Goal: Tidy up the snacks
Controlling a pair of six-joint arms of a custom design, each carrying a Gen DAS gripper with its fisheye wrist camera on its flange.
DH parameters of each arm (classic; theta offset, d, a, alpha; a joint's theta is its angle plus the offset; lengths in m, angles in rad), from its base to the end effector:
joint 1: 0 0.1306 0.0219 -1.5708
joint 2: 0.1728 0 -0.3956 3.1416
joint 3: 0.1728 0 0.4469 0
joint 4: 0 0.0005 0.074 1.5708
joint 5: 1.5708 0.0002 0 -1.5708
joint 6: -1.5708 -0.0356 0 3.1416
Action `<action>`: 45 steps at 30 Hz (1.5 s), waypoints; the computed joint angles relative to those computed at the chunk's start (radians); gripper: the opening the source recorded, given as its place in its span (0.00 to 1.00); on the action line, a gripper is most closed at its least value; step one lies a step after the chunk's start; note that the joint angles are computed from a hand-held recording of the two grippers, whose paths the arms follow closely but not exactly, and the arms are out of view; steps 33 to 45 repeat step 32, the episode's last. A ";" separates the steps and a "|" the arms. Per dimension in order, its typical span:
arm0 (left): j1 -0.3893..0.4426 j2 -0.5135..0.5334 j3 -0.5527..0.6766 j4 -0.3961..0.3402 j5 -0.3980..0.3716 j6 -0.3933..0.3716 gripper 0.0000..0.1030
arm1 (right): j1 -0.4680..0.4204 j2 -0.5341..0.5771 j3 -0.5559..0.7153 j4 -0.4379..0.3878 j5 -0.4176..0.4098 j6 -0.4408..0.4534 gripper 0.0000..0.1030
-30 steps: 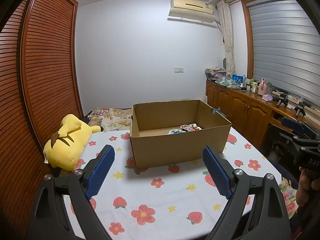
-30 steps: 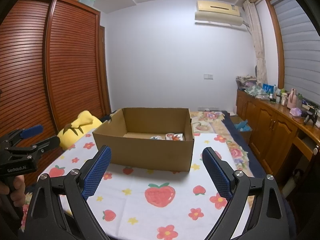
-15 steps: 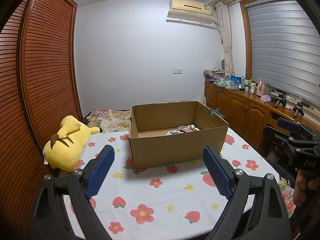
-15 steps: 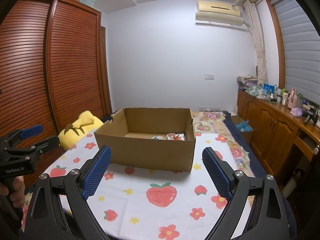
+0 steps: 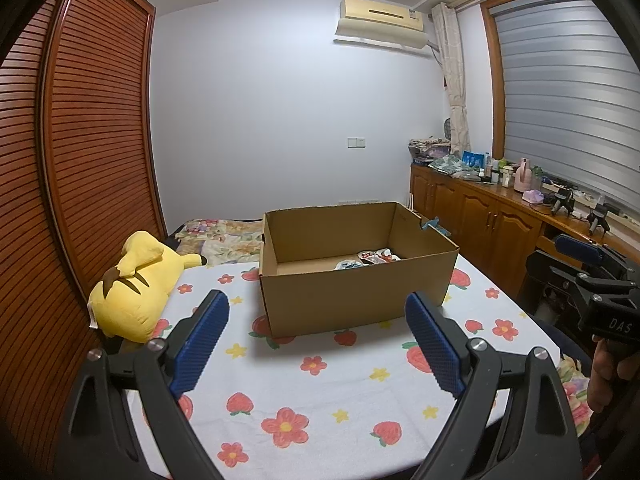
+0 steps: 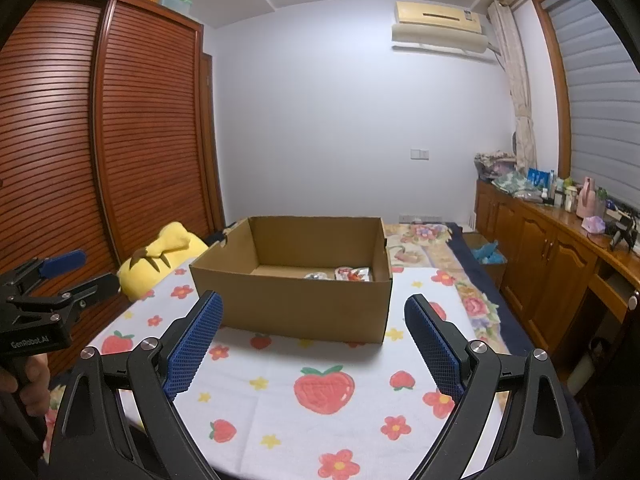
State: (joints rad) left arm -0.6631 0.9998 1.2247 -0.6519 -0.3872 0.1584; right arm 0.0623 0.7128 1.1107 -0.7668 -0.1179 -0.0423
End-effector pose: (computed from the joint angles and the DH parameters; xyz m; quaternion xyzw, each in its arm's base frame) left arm 0.3243 -0.2369 0.5504 0.1052 0.8250 -0.0638 0.5515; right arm 0.2847 0.0215 0.5705 -0.0415 0.8230 0.0780 0.5611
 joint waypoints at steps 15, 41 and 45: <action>0.001 -0.002 -0.002 0.000 0.001 0.000 0.88 | -0.001 0.000 0.001 -0.001 -0.002 0.002 0.91; 0.007 -0.009 -0.007 0.000 0.010 0.006 0.89 | 0.000 0.000 0.000 -0.001 0.000 0.001 0.91; 0.007 -0.009 -0.007 0.000 0.010 0.006 0.89 | 0.000 0.000 0.000 -0.001 0.000 0.001 0.91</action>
